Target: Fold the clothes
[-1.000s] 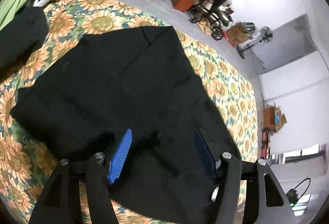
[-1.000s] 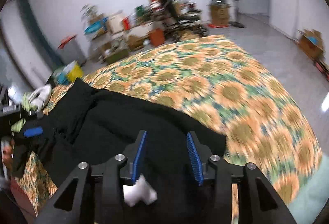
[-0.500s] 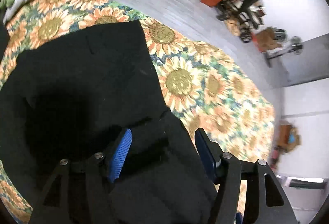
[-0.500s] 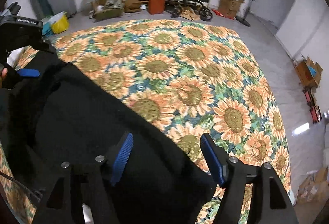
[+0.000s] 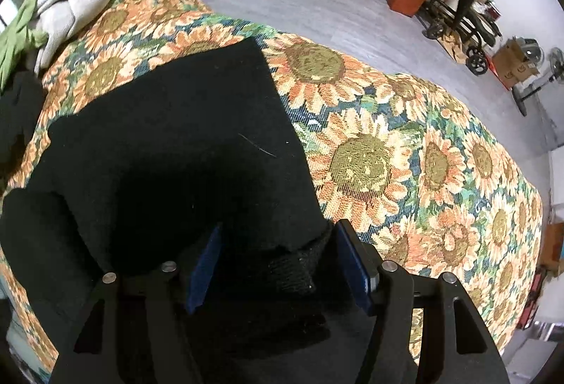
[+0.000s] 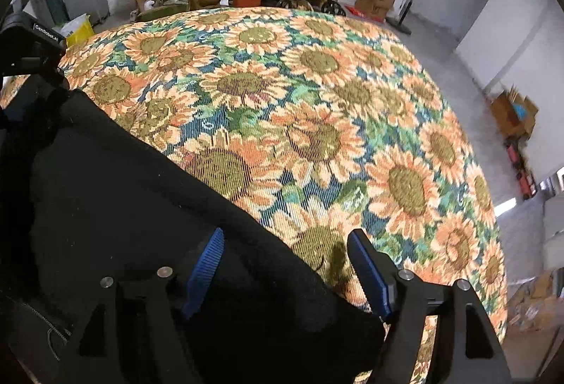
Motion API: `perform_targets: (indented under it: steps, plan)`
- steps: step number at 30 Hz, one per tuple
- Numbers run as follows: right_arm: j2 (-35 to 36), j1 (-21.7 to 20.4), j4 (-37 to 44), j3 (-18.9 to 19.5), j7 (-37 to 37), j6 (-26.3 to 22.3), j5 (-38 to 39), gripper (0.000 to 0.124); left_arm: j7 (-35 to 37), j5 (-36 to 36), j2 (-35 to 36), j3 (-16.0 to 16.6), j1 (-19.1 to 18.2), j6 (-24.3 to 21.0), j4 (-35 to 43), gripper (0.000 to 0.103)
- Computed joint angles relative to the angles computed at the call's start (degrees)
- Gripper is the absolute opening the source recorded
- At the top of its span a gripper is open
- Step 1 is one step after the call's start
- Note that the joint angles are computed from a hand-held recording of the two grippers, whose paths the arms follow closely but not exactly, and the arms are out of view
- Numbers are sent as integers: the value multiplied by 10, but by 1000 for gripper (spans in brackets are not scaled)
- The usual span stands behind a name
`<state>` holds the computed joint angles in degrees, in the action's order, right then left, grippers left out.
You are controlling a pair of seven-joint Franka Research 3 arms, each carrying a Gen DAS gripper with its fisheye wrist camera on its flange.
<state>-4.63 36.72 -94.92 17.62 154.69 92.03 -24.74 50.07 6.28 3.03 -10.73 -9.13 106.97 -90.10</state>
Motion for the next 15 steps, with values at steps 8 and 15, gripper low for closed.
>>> perform_targets:
  steps: [8, 15]
  plan:
    - [-10, 1, -13, 9, -14, 37, 9, 18, 55, -38, -78, 12, 13, 59, -92, 17]
    - [-29, 11, -13, 22, 30, 43, -17, 7, 111, -138, -171, 45, 19, 95, -169, 14]
